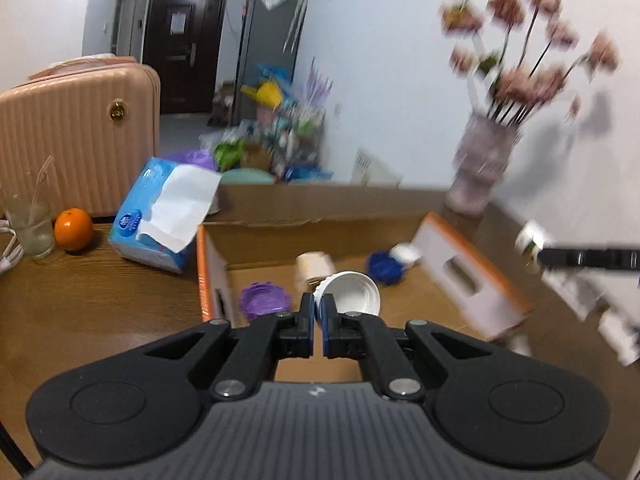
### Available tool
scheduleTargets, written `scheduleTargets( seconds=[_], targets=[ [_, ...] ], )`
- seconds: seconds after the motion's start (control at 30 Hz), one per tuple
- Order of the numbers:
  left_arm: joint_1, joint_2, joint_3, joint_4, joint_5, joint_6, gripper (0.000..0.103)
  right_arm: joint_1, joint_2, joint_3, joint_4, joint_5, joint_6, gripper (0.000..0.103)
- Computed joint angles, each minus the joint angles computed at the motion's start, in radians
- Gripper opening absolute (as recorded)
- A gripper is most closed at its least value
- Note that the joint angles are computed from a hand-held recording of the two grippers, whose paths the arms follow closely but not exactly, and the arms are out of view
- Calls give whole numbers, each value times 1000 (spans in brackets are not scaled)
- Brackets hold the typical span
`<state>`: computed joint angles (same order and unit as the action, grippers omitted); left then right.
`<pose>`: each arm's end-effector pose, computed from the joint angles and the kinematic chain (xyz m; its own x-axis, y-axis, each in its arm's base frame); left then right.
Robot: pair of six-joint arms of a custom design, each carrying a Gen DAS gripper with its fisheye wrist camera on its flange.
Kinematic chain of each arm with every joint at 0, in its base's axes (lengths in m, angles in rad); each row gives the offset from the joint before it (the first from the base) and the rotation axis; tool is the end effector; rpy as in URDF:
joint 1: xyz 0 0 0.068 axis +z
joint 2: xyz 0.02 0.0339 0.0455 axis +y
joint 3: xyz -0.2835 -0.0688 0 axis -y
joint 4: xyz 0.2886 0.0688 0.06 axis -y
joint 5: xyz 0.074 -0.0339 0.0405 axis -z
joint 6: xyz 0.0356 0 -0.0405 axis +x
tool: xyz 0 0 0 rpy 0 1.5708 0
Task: Organize rigid objects
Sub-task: 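Lift and carry the white cap and white bottle over the box with both tools, then open both tools to drop the white cap and white bottle into the box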
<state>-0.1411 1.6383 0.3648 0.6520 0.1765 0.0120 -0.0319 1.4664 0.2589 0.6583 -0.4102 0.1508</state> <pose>0.2661 -0.0441 0.0745 -0.5731 0.0933 -0.8142 0.2867 0.9536 -0.0925 0.2404 0.0065 0.0913 -0.5625 0.1558 -0.8120 -0.2288 0.9144 0.3339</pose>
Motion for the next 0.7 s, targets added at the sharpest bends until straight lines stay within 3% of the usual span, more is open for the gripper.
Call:
scheduleTargets(
  seconds=[0.27, 0.5, 0.7],
  targets=[
    [-37, 236, 215, -142, -105, 179, 4, 229, 465, 442, -188, 422, -141, 27],
    [-59, 389, 321, -142, -168, 221, 6, 354, 688, 610, -184, 747, -299, 27],
    [-52, 399, 344, -165, -164, 199, 14, 357, 727, 636, -189, 779, -344, 26]
  ],
)
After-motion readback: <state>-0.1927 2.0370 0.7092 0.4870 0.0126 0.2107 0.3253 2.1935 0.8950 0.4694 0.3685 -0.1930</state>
